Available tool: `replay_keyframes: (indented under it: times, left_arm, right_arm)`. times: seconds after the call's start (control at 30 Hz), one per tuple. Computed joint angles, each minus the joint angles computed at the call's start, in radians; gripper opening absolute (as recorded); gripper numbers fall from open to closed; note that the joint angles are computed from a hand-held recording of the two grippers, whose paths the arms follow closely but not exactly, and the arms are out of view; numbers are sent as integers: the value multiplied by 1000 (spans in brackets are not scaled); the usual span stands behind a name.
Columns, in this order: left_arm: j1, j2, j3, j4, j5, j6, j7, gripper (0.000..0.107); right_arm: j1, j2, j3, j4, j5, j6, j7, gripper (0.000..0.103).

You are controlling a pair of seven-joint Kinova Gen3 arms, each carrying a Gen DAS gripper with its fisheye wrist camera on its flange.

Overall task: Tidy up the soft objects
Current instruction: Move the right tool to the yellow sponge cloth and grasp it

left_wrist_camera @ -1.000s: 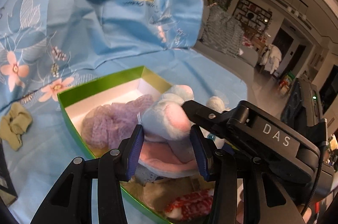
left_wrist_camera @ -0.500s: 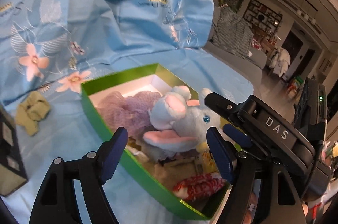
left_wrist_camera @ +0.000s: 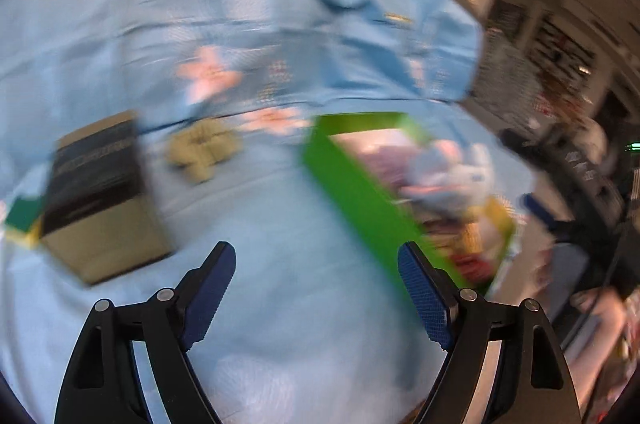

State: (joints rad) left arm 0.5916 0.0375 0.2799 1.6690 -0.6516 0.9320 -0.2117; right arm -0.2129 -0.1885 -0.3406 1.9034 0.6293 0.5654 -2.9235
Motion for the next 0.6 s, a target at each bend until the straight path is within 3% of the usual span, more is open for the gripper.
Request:
replay_keyframes:
  times: [0.1, 0.2, 0.27, 0.4, 0.5, 0.6]
  left_arm:
    - [-81, -63, 101, 68, 3, 117, 122, 84]
    - [-207, -149, 205, 161, 44, 188, 244, 84]
    - [-235, -210, 205, 232, 70, 201, 325, 84]
    - [-176, -294, 107, 324, 120, 289, 455, 84]
    - [-196, -353, 115, 353, 127, 381, 544, 84]
    - [-236, -415, 113, 378, 160, 409, 545, 84]
  right_arm:
    - [87, -8, -138, -32, 41, 62, 13, 102]
    - [203, -25, -277, -68, -12, 67, 132, 102]
    - [231, -40, -335, -81, -65, 36, 213, 102]
    - [92, -7, -311, -102, -141, -62, 376, 102]
    - [-47, 114, -331, -219, -185, 11, 498, 102]
    - [-186, 253, -351, -350, -188, 66, 620, 102]
